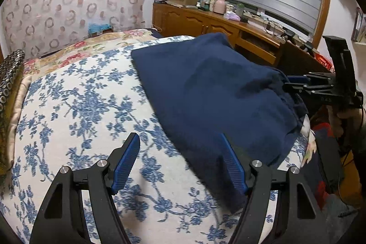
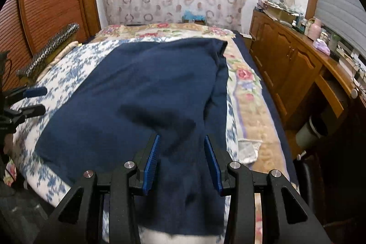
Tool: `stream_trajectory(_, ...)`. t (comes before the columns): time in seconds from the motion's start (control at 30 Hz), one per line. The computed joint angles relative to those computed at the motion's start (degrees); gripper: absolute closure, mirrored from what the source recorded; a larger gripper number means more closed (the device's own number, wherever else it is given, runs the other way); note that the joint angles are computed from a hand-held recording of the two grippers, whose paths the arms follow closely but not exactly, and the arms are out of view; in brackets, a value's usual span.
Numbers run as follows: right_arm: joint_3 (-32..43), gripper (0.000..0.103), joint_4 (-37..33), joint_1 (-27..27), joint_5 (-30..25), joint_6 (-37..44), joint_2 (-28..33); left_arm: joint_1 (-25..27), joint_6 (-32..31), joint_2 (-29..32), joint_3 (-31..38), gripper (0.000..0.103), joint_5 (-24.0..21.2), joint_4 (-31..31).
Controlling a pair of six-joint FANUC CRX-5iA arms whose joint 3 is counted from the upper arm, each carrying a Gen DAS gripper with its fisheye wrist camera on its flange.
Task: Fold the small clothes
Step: 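Grasp the edge of the folded navy shirt with the right tool, then grasp the shirt edge with the left tool while the right tool holds it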
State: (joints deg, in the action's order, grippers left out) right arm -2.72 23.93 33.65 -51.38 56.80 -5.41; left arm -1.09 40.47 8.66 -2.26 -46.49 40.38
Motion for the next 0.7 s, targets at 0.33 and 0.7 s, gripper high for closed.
stream_trajectory(0.33,0.49,0.062,-1.98,1.05,-4.34,1.05,-0.71,-1.28,0.66,0.62,0.95,0.030,-2.60,-2.20)
stream_trajectory(0.7,1.53,0.096,-2.60,1.10,-5.57,4.65,-2.52,-1.52,1.15,1.01,1.88,0.030,-4.90,-2.94)
